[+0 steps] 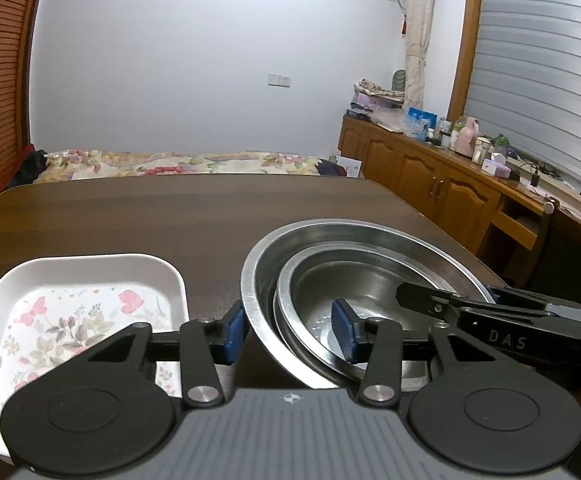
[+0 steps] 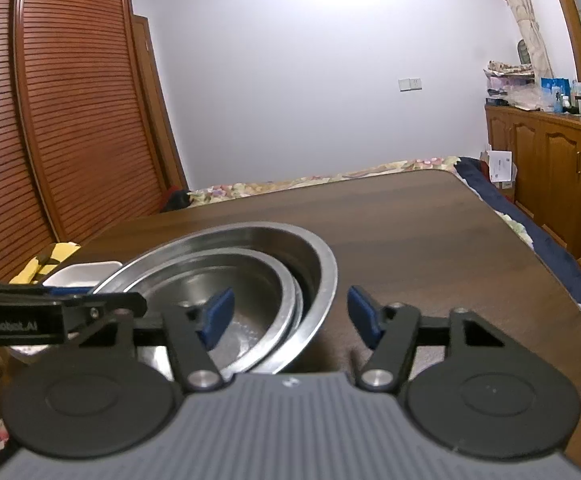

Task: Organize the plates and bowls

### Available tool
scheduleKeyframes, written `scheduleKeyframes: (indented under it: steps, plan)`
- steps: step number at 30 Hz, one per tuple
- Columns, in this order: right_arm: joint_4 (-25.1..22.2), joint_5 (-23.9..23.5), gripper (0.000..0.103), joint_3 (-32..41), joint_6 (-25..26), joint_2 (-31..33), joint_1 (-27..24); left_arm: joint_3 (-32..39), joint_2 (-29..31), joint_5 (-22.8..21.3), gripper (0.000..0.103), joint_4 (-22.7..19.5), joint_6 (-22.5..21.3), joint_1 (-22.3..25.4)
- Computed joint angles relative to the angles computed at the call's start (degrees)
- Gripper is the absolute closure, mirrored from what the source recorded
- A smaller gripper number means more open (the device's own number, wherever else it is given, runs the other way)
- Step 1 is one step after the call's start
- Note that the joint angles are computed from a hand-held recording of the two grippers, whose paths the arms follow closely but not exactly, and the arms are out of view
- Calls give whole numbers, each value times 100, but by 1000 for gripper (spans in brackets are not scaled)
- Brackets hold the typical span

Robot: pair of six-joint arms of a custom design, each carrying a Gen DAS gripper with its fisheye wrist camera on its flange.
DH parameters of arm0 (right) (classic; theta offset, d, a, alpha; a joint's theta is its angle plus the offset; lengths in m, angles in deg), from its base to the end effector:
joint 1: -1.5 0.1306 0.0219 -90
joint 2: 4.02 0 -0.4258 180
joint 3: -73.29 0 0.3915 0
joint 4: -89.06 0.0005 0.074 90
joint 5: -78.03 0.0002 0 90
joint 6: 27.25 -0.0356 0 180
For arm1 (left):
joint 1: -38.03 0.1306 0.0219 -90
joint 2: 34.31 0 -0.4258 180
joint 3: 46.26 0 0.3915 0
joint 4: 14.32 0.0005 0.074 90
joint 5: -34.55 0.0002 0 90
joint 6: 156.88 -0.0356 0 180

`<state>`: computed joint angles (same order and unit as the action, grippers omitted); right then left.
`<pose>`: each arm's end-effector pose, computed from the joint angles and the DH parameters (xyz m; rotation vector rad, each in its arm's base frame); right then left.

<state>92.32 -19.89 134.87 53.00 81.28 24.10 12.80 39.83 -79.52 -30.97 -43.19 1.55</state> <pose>0.4117 0.1761 0.3591 -0.3123 1.9330 0.5083 0.3091 -0.2111 0.3822 -0.0138 2.0775 -0.1959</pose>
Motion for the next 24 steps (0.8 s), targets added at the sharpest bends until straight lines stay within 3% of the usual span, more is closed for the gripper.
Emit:
scheduleKeyframes:
  steps: [8, 24]
  plan:
    - [47, -34, 62, -72, -6, -24, 65, 26, 76, -112, 63, -45, -49, -60]
    - [24, 37, 68, -9, -312, -88, 32, 96, -45, -202, 64, -99, -116, -118]
